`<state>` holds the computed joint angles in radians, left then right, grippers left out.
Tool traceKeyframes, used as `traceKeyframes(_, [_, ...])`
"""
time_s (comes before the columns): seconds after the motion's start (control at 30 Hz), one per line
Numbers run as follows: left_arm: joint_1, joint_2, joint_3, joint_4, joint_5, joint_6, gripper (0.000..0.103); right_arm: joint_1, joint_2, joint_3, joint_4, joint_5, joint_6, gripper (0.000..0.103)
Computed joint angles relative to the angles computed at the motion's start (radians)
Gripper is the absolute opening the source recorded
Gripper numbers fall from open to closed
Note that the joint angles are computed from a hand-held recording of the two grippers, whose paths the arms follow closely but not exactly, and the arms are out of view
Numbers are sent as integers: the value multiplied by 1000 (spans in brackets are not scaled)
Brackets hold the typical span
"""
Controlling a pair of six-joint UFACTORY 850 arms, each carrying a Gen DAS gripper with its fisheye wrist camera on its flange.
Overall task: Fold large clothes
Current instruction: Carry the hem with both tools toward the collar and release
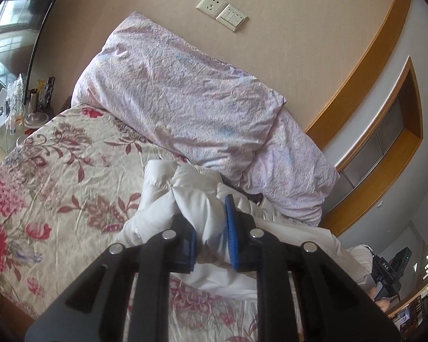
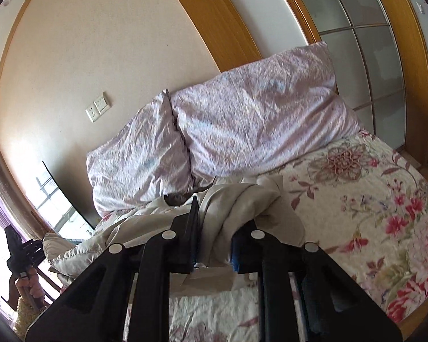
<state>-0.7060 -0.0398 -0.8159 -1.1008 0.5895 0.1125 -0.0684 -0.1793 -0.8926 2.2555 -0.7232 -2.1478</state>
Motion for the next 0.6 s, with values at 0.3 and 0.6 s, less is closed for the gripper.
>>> traceKeyframes(0.3, [143,-176,-249,-77,-50,173,17,146,-168,-263,457,173,-301,18])
traceKeyframes(0.6, [227,-386,-481,-206,-87,379,17,209,-406,-551,781,342,-544,18])
